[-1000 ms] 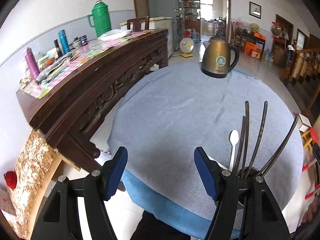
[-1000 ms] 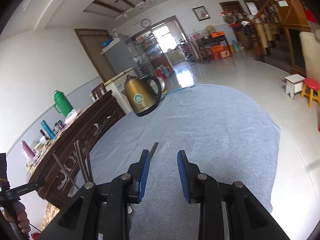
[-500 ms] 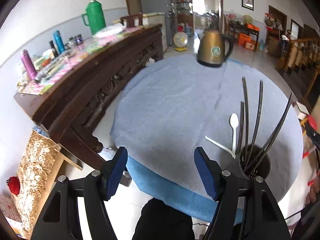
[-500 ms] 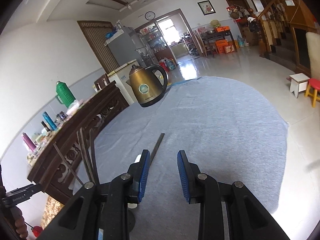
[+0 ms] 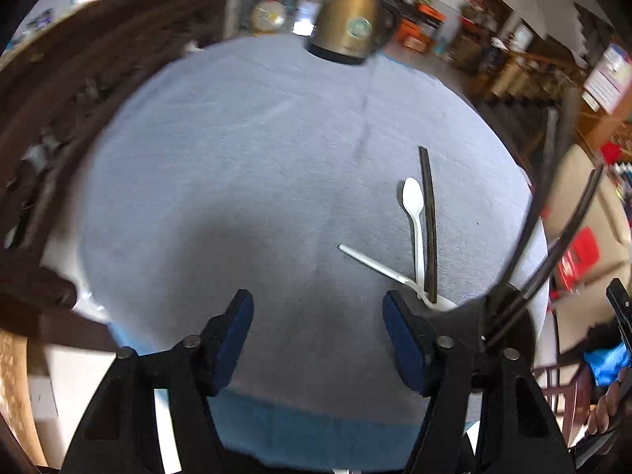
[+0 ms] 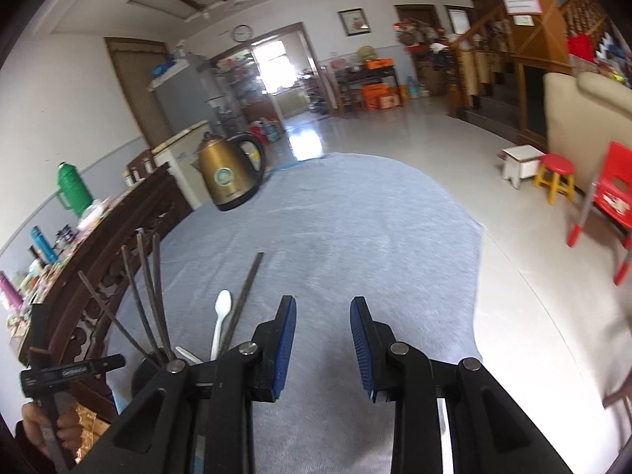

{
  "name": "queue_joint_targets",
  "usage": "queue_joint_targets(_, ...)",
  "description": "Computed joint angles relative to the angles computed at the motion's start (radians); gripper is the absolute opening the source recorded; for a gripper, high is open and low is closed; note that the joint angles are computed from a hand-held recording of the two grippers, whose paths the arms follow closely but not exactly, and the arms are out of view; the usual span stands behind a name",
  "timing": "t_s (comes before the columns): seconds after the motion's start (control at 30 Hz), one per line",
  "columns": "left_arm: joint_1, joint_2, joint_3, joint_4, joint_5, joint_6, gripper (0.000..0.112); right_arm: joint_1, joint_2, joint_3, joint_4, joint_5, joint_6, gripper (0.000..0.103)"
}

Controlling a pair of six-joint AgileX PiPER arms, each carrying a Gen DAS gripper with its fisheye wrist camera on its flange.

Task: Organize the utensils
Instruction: 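Move both grippers toward the white spoon and dark chopstick on the cloth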

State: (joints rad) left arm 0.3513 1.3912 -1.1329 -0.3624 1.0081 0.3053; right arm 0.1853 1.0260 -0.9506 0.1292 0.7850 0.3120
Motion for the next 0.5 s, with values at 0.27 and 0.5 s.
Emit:
queue_joint_targets(0.27,0.093,0.259,-0.134,-0.17,0.147,0.171,0.039,0.254,0.051,-0.033,-0.223,0.027,0.323,0.031)
queue_joint_targets(0.5,0.052,0.337,-0.228,-0.219,0.206,0.122,0.039,0.322,0.105,-0.042,-0.248,0.004,0.401,0.031)
